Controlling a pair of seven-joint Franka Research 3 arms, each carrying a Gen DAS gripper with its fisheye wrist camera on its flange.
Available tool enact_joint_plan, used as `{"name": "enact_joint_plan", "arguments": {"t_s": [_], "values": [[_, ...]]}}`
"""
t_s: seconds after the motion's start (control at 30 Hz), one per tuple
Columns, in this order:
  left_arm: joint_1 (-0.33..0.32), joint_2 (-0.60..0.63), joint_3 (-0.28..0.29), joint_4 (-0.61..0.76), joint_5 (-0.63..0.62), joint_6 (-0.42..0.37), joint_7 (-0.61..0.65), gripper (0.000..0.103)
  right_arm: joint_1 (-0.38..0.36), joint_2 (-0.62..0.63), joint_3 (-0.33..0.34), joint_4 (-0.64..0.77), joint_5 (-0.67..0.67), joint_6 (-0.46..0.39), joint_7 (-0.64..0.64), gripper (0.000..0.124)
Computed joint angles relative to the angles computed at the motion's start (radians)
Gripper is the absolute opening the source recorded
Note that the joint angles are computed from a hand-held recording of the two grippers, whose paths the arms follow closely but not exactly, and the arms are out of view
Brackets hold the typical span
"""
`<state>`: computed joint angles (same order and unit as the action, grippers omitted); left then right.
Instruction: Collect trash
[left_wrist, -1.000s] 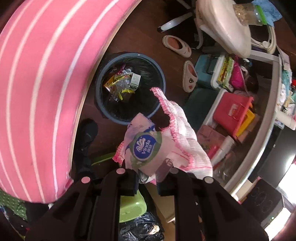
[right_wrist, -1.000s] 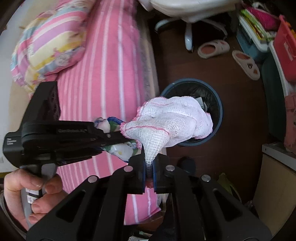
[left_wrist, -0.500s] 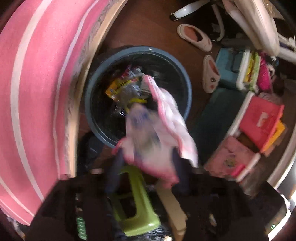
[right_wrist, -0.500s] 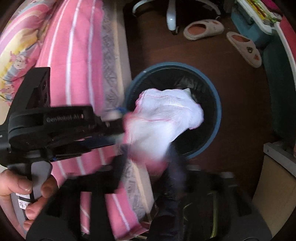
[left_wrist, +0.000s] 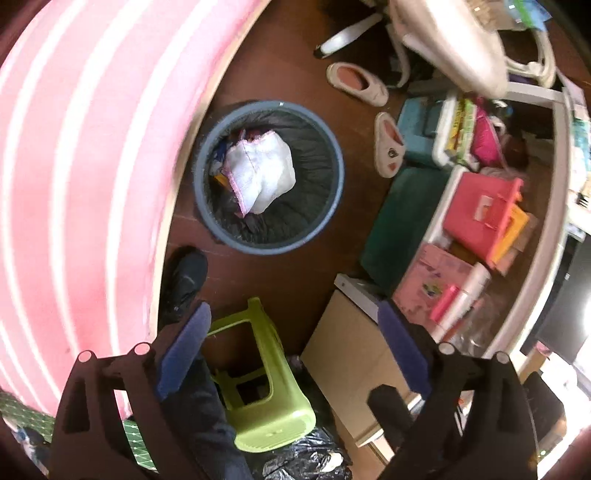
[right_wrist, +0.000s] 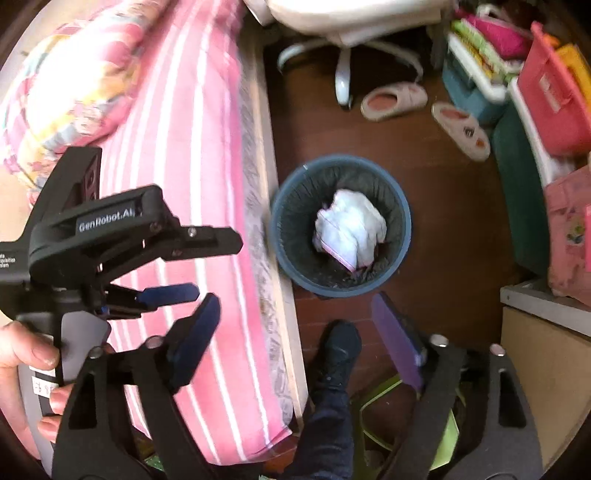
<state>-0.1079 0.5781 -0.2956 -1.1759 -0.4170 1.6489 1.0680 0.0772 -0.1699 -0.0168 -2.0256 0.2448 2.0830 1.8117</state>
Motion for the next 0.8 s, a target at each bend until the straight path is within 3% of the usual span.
{"name": "enact_joint_plan", "arguments": {"t_s": [0.17,0.37,0.8], "values": [[0.06,-0.169,0.018,-0.086,-0.034,-0.021,0.045,0.091,0.035,-0.065,0.048,0.075,-0.041,-0.039,0.078,0.089],[0.124,-0.361,0.086,-0.144,-0.055,-0.105,0.1,0.091,0.102,-0.092,0.106,0.198,-0.074,-0.088,0.141,0.089],[0.232,-0.645,0.268,-0.155,0.014,-0.263,0.255,0.091,0.294,0.015,0.231,0.536,-0.167,-0.185,0.191,0.09]]}}
